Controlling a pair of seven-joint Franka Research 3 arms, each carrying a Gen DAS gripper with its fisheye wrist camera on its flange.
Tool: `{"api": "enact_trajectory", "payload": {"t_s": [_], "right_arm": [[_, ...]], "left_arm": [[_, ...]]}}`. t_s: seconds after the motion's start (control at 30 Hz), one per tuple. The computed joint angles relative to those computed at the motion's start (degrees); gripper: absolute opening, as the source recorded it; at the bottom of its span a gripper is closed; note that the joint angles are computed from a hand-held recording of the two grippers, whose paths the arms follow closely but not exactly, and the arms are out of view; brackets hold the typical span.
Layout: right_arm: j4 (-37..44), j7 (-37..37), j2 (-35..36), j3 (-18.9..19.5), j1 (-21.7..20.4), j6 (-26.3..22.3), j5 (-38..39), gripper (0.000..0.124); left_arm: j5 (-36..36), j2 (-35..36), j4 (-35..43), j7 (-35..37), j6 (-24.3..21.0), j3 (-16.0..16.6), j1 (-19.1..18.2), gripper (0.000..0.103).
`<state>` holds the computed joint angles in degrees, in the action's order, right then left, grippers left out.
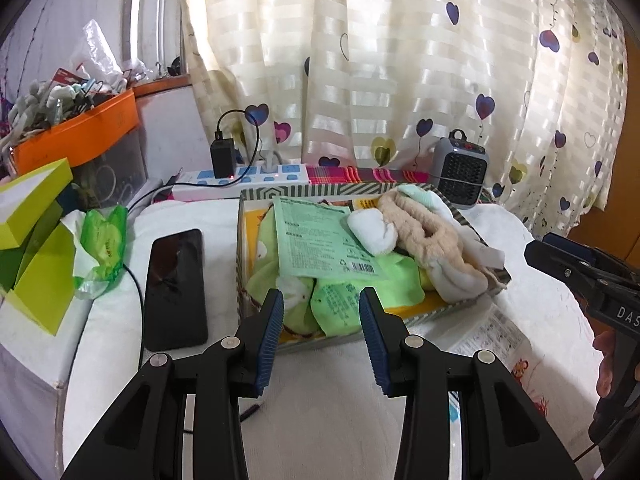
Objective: Organize soft objects
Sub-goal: 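Withdraw both open grippers from the box back over the towel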
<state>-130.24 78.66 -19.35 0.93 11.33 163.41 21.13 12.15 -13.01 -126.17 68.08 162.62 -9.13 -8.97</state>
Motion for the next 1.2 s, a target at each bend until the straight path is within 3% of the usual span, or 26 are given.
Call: {"api": "enact_trajectory", "payload": {"t_s": [0.2, 0.57, 0.73, 1.0, 1.1, 1.2], "right_arm": [[-3.4, 0.7, -3.6, 0.4, -0.3, -0.1, -0.6, 0.062], [-11.8, 7.7, -12.6, 3.0, -5.9, -1.7, -5.6, 0.062], [-15.6, 10.7, -16.4, 4.8, -8.2, -2.9, -9.1, 0.062], [-19.0, 14.0, -19.0, 4.6, -8.2, -4.9, -10.4, 0.062], [-19.6, 14.5, -19.3, 4.4, -7.9, -5.1, -10.5, 0.062], [-19.6, 14.9, -19.4, 4.4, -7.8, -5.2, -10.8, 0.062]], "left_arm": [[-2.4, -1.6, -2.0, 2.1, 0.2, 1.1, -1.4, 0.038], [-10.1, -3.5, -5.1, 9.9, 0.3, 3.0, -5.1, 0.038], [-10.2, -3.9, -6.1, 11.4, 0.3, 2.4, -6.0, 0.038], [-10.2, -3.9, -6.6, 12.3, -0.3, 1.0, -6.6, 0.042], [-13.6, -3.8, -6.8, 15.2, -0.5, 2.6, -9.2, 0.042], [-10.5, -3.9, -7.0, 13.3, 0.1, 0.4, -7.4, 0.042]]}}
